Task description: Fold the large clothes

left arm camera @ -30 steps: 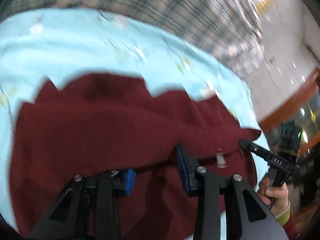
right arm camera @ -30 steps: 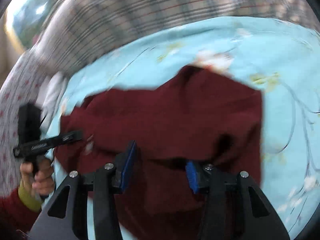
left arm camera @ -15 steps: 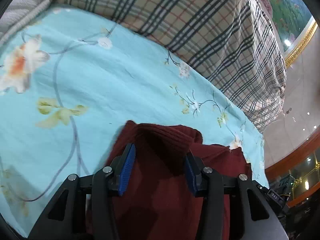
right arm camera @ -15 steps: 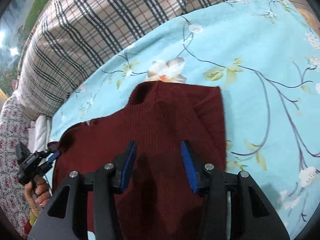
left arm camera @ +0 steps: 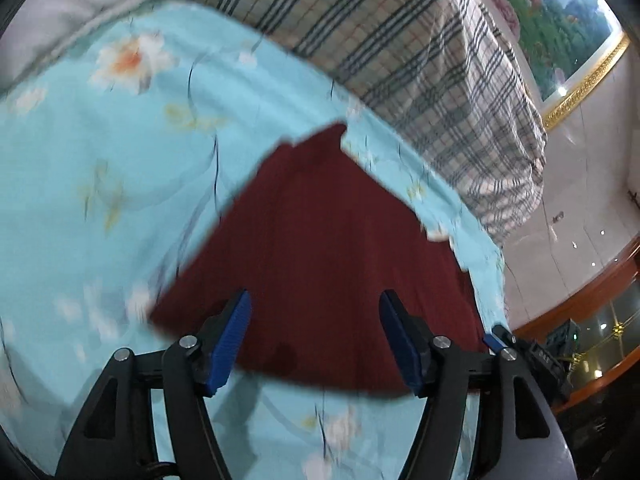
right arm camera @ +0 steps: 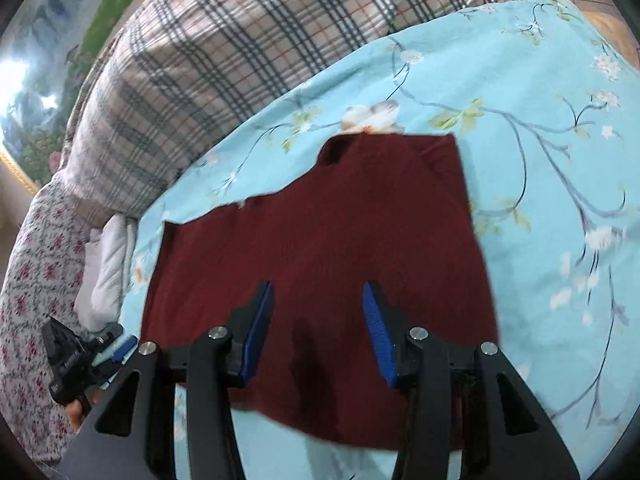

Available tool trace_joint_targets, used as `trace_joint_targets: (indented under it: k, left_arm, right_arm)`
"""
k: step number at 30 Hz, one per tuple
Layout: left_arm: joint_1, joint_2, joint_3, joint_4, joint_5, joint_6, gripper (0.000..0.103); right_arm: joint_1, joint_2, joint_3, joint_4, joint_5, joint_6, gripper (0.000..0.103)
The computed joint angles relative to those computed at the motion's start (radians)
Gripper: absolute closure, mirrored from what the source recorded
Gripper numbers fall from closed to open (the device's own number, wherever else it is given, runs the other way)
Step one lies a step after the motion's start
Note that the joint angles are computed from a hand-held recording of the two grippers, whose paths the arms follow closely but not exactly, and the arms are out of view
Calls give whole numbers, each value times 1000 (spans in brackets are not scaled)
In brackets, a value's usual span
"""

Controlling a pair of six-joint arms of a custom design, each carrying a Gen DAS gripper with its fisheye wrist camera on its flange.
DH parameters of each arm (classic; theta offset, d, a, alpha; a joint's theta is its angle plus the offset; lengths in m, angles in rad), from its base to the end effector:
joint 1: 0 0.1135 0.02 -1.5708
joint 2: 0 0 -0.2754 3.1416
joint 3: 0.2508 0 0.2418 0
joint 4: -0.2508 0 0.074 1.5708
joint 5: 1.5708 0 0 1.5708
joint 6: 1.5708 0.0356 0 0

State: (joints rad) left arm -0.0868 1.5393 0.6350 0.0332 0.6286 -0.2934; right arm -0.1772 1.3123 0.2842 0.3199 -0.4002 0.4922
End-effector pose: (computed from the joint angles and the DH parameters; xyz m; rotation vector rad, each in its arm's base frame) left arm 0.2667 -0.0442 0.1631 0.0359 2.4302 -0.9368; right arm 0.2023 -0.0221 0.1407 0.5473 2.2208 0.6205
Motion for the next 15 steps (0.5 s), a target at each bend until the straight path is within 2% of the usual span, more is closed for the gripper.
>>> trace_joint_targets:
  k: [5, 10, 15]
  left_arm:
    - [-44, -8, -119, 37, 10, -11, 34]
    - [-89, 46, -168, 186, 13, -133, 19]
    - [-123, 148, -131, 335, -35, -269, 12]
  right_arm:
    - [68, -34, -74, 58, 19, 68, 56]
    - [135, -86, -117, 84, 53, 130, 56]
    - [213, -64, -73, 87, 80, 139, 56]
